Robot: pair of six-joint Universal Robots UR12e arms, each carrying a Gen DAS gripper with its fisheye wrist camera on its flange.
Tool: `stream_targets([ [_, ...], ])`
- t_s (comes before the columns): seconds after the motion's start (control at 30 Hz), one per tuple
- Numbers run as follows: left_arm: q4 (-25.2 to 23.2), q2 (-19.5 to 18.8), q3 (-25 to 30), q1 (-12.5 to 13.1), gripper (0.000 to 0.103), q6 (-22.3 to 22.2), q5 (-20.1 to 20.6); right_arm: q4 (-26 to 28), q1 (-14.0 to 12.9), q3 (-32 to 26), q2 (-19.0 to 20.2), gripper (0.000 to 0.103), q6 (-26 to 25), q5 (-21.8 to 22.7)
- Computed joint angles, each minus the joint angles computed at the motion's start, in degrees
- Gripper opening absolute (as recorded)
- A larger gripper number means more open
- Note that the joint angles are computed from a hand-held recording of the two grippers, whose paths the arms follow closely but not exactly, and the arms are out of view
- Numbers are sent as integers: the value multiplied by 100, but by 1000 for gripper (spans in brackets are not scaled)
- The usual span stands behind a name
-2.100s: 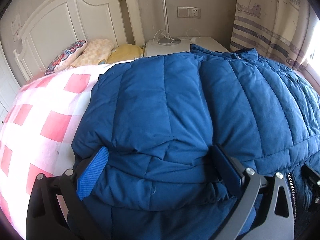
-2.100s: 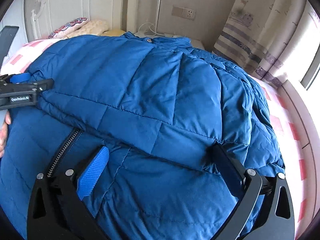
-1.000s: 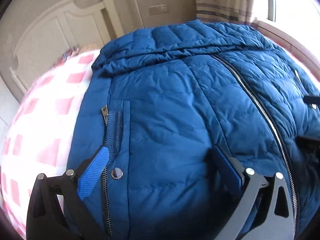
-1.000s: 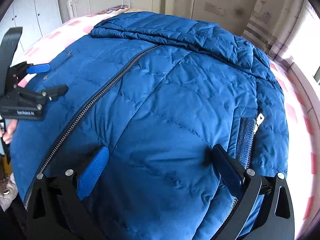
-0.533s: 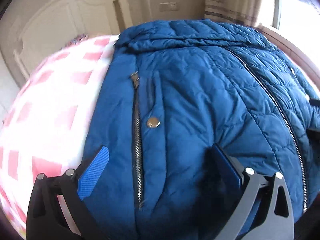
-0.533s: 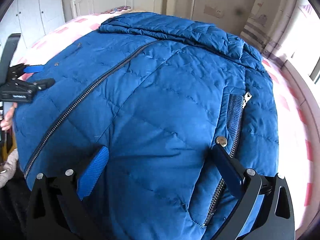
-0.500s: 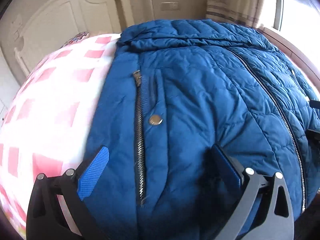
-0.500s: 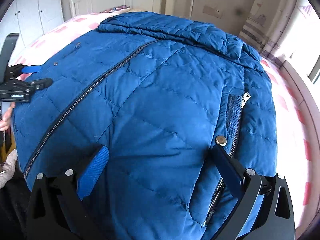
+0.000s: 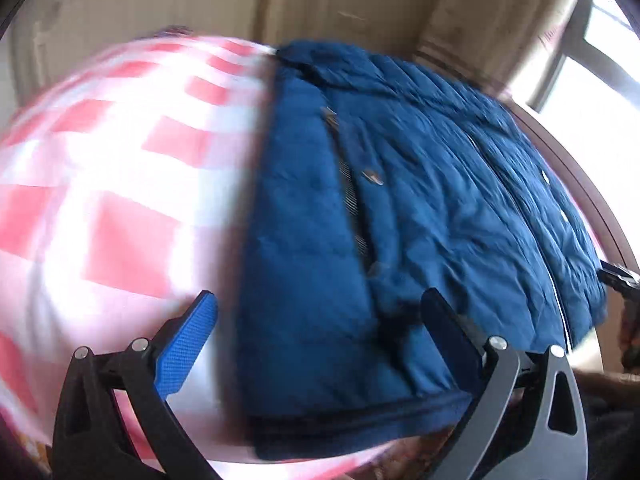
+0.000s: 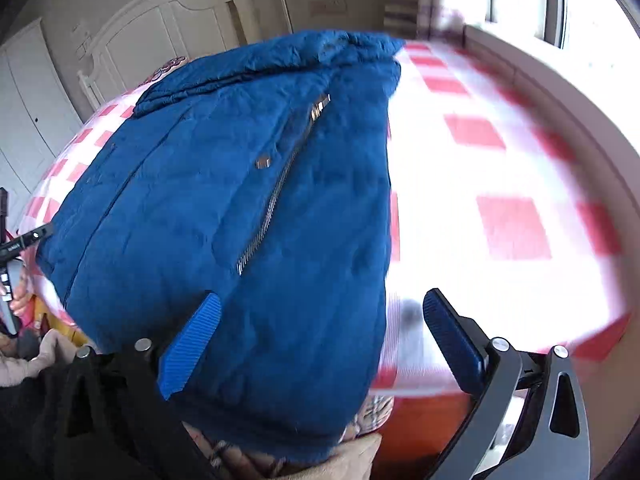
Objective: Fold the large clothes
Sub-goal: 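Grasp the ribbed jacket hem with both grippers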
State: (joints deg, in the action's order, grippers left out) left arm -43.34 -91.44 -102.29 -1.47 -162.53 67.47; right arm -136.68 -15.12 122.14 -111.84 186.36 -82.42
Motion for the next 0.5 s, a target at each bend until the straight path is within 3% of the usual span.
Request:
stream_targets([
  [0.07,340,20,-114,-154,101,134,426,-204,72,103,-73,84,-94,-19],
  [0.13,457,42,-175,-195,101,106,418,-337,113,157,-105,75,-166,81],
  [0.23,443,93,-210,-181,83,141,342,-561,275,195,-56,71,-171,-185],
  [0.3,380,123,-212,-161,69,236,265,-561,269,202,-73,65,-171,-77],
  [0.43,389,169,-298,-3,72,119,-70,-551,78,297,-201,64,-249,314],
  [0.5,548,176,-345,-49,74,106,38,-600,64,331,-233,64,-218,358],
])
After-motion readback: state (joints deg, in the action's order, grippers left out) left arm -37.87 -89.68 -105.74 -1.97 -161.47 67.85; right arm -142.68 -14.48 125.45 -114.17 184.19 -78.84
